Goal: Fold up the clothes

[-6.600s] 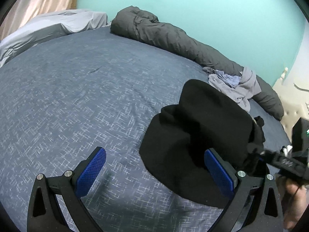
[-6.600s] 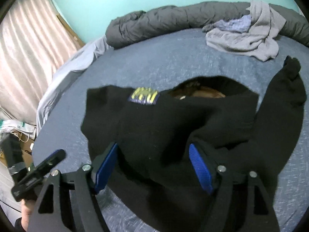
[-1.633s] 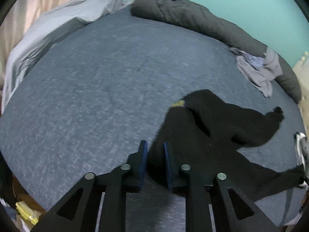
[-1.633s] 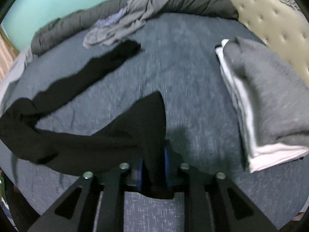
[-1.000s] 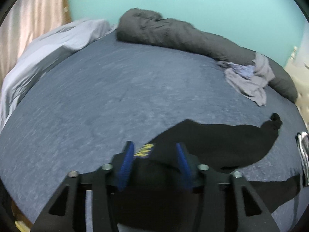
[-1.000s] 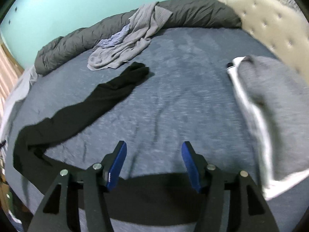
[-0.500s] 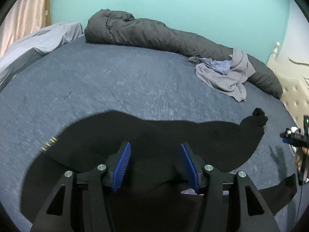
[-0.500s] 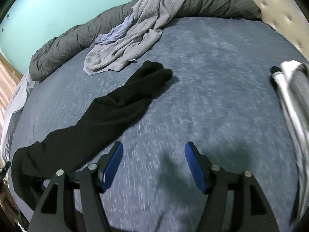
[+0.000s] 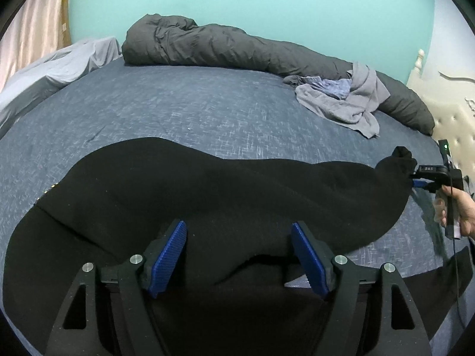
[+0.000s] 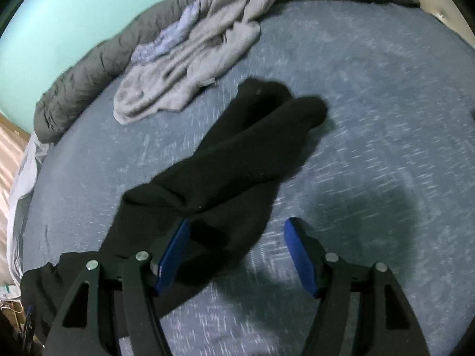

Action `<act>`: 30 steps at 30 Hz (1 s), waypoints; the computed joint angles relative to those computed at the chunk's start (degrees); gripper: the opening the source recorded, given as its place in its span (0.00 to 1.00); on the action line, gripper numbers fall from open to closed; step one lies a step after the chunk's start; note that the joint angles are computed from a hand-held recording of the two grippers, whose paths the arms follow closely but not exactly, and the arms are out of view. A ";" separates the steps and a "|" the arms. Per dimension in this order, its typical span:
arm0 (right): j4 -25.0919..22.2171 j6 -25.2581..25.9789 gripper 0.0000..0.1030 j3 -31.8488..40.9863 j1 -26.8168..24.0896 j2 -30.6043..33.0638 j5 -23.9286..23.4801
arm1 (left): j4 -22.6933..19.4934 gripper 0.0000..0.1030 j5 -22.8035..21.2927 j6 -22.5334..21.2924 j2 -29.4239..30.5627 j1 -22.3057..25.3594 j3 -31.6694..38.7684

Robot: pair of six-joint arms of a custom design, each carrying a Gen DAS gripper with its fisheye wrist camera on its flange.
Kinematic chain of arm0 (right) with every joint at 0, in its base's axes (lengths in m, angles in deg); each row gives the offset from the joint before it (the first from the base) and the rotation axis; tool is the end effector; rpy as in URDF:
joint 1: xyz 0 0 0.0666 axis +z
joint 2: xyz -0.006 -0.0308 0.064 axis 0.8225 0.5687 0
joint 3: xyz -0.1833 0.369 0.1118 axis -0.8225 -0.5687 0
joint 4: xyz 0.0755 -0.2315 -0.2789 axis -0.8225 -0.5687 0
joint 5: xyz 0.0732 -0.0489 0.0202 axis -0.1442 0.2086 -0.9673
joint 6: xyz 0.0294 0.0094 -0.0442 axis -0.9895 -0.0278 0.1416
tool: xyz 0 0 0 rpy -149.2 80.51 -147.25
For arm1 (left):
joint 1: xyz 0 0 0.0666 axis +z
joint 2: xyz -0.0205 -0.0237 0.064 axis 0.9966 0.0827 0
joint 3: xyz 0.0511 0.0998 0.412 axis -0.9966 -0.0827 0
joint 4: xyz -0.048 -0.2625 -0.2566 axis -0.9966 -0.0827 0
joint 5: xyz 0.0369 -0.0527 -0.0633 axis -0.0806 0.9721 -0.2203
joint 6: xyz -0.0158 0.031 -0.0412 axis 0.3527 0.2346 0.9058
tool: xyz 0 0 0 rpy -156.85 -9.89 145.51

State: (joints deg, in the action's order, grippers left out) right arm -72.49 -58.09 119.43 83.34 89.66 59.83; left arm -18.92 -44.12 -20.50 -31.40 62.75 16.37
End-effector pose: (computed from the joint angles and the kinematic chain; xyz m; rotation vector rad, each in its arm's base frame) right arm 0.4704 0.2468 0.3204 0.3191 2.5939 0.3614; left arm 0.1528 -0.0490 0.3708 -0.4220 2.2965 -0.0199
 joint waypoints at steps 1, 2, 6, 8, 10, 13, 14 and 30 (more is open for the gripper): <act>0.47 -0.01 0.31 0.04 0.23 0.14 0.28 | 0.21 0.74 0.01 -0.06 0.19 -0.02 -0.01; 1.07 -0.07 0.21 0.01 0.47 0.22 0.52 | 0.37 0.74 -0.01 -0.17 0.46 -0.07 0.04; 1.49 0.75 0.07 -0.30 1.34 -1.43 1.74 | 0.10 0.75 -1.14 -0.30 0.12 -0.85 0.56; 1.23 1.17 0.06 -0.85 1.79 -4.00 2.63 | -0.33 0.75 -2.13 0.19 -0.35 -1.51 0.97; -0.42 1.80 0.06 -0.87 2.24 -6.85 3.09 | -0.71 0.75 -2.96 0.69 -0.74 -2.14 1.36; -6.12 2.86 0.06 0.38 3.34 -11.00 4.06 | -1.52 0.75 -3.41 1.48 -1.53 -2.95 1.89; -8.84 3.09 0.06 1.12 3.85 -12.24 4.47 | -1.81 0.75 -3.53 1.76 -1.90 -3.28 2.12; -31.95 -1.74 0.10 4.51 3.32 -11.28 3.82 | -3.65 0.76 -5.90 3.97 -3.65 -6.42 3.09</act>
